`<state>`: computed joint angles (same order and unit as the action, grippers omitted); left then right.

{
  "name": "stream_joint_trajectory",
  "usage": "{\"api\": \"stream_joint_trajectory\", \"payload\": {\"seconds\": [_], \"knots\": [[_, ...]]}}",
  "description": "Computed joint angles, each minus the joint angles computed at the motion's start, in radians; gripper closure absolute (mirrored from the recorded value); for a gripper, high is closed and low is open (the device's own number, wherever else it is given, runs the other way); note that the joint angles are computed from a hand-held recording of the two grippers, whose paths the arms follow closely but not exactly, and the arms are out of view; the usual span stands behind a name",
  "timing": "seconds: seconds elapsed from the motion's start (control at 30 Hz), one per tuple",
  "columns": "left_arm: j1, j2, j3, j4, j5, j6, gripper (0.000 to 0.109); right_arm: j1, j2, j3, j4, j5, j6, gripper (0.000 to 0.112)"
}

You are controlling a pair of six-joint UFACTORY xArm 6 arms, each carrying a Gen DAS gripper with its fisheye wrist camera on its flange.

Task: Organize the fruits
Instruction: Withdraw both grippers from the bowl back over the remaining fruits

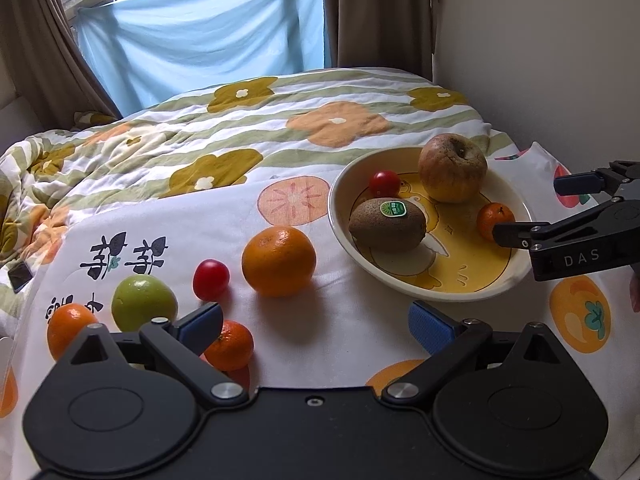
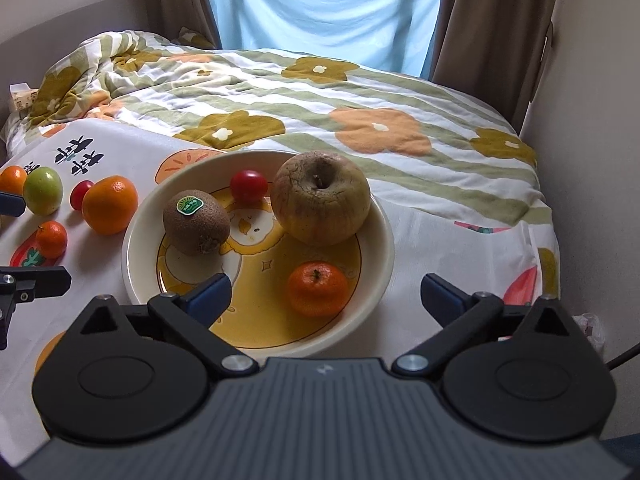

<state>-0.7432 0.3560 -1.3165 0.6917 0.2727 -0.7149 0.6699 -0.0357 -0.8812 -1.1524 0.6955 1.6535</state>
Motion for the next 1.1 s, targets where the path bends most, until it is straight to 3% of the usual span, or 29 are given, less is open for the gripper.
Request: {"api": "stream_joint_trajectory", "payload": {"seconds": [0.23, 0.43, 0.8, 1.1], "knots": [[0.005, -0.068, 0.055, 0.106, -0.005, -0.164, 0.008, 0.048, -0.079, 0.035, 0.045, 0.053, 0.019, 0.009], [0.011, -0.159, 0.119, 0.288, 0.000, -0.355, 0.008, 0.092, -0.143, 0.052, 0.102, 0.110, -0.011, 0.009], [0.035, -0.348, 0.276, 0.351, 0.075, -0.447, 0.008, 0.145, -0.154, -0.017, 0.174, 0.107, 0.000, 0.009], [0.166, -0.429, 0.414, 0.287, -0.021, -0.326, 0.008, 0.234, 0.039, -0.228, 0.180, 0.141, 0.008, 0.009]]}}
